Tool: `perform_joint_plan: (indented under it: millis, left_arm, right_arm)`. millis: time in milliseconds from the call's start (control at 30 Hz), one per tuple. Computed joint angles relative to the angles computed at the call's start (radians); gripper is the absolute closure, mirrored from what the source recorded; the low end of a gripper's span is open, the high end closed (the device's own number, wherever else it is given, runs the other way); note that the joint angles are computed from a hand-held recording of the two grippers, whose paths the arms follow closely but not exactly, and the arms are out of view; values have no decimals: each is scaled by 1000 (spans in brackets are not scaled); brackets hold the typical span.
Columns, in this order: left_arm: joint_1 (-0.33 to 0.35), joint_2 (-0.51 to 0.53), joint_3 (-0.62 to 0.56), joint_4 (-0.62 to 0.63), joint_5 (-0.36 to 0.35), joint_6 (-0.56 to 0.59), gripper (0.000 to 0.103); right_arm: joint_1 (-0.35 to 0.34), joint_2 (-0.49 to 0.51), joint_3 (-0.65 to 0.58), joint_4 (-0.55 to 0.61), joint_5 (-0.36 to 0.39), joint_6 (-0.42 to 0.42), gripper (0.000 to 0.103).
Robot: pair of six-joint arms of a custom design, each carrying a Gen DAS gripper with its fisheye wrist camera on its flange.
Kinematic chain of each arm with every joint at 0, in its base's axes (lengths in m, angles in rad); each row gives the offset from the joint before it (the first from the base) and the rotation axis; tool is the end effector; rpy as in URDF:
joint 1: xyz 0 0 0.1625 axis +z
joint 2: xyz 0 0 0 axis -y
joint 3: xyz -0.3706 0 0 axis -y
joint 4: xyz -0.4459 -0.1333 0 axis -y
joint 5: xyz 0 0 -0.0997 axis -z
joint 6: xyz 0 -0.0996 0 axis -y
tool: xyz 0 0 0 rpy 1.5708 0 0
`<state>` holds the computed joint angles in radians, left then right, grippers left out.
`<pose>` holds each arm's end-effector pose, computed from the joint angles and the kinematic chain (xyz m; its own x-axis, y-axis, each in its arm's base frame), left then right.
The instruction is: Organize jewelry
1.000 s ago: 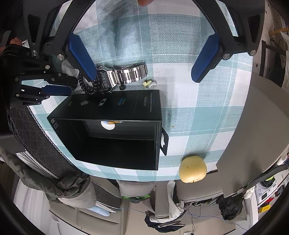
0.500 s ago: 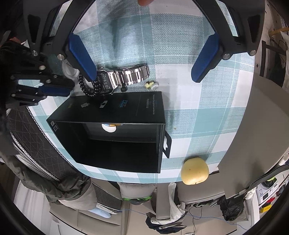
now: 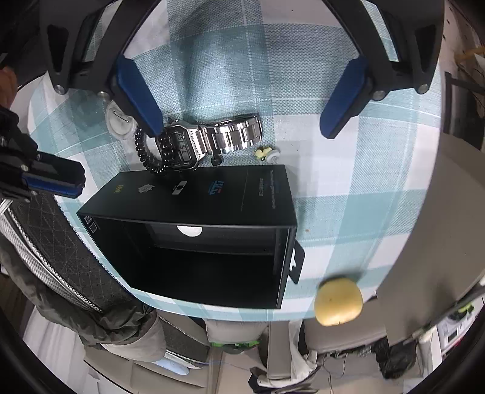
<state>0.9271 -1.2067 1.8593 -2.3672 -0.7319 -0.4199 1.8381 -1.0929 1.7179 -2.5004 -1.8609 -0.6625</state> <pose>-0.1909 -0.6000 0.1864 -0.7887 -0.0344 -0.6138 0.2984 0.8516 -0.4310 0.2743 -0.6048 0.1695 -0.5916 -0.7003 0.3996 -0.7811 0.6207 -0.0686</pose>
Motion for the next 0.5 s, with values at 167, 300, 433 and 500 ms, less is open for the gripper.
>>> perform_joint_plan:
  millis: [167, 300, 433, 500]
  left_arm:
    - [-4, 8, -3, 30, 19, 8, 7]
    - [-7, 14, -6, 38, 7, 14, 7]
    - [-18, 9, 8, -18, 0, 56, 7]
    - [-26, 8, 17, -65, -11, 93, 19]
  right_arm:
    - [2, -9, 9, -2, 4, -3, 89]
    - [2, -17, 13, -1, 10, -7, 89]
    - [0, -18, 13, -3, 6, -3, 89]
    - [-1, -19, 14, -4, 5, -1, 89]
